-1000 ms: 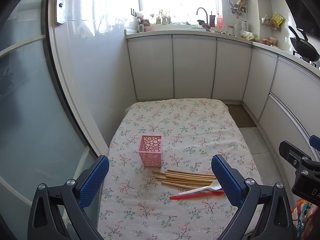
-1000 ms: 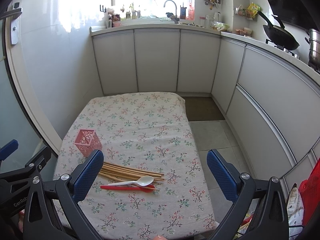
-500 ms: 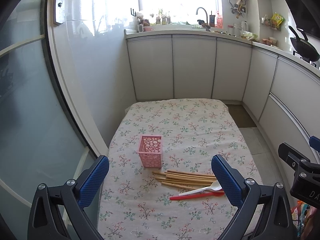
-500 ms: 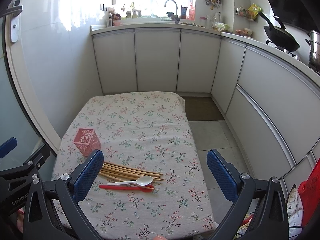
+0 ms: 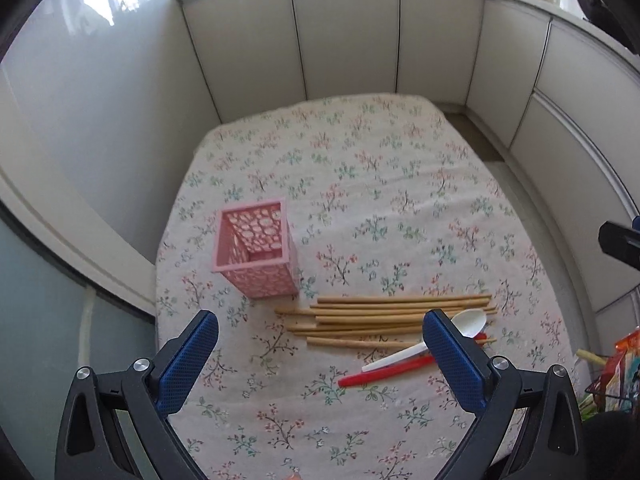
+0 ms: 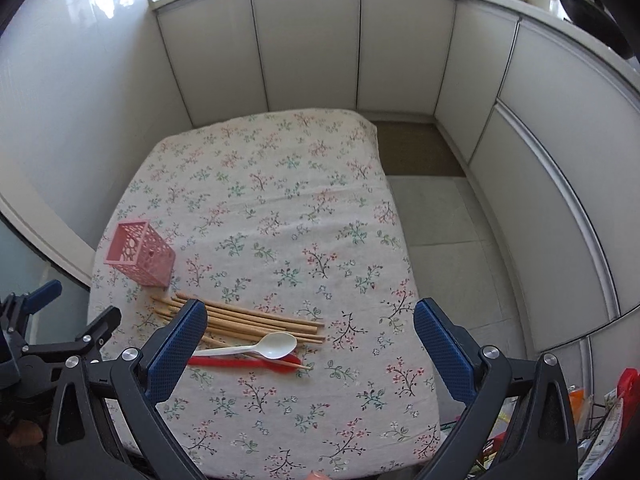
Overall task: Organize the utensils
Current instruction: 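Lower the left tool onto the wooden chopsticks and grasp one chopstick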
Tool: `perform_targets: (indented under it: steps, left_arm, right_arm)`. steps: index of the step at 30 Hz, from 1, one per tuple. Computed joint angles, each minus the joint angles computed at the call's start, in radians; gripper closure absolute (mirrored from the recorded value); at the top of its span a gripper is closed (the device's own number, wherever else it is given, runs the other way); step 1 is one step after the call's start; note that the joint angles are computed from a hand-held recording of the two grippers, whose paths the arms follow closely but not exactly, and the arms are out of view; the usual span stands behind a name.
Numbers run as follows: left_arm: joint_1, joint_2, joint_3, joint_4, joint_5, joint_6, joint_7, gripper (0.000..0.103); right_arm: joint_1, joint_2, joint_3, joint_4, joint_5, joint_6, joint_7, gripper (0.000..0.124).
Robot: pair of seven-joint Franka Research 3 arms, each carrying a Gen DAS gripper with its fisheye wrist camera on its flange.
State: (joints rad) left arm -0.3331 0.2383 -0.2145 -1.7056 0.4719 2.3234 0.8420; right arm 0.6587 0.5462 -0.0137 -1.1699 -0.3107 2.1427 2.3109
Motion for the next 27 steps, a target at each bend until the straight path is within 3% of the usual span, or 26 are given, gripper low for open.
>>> perform_targets:
  steps: [3,7,14,18,22,27]
  left_arm:
    - [0.022,0.061,-0.004,0.019,-0.076,0.003,0.035,0.001]
    - [0.067,0.124,-0.014,0.03,-0.211,0.015,0.086,0.021]
    - [0.105,0.191,-0.028,0.043,-0.328,0.034,0.174,0.041]
    - [0.087,0.243,-0.045,0.101,-0.314,0.039,0.314,0.046]
    - [0.028,0.304,-0.037,0.186,-0.233,0.013,0.443,0.046]
    - [-0.03,0.411,-0.022,0.34,-0.18,-0.063,0.58,0.046]
  right_arm:
    - [-0.036,0.05,0.011,0.035,0.062,-0.019,-0.03,0.021]
    - [-0.071,0.097,0.028,0.051,0.142,-0.04,-0.091,0.021]
    - [-0.096,0.184,0.052,0.145,0.252,-0.101,-0.234,0.027]
    - [-0.102,0.164,0.043,0.115,0.285,-0.072,-0.24,0.028]
    - [-0.121,0.132,0.04,0.056,0.314,-0.044,-0.22,0.029]
    - [-0.155,0.097,0.046,-0.019,0.359,-0.002,-0.206,0.031]
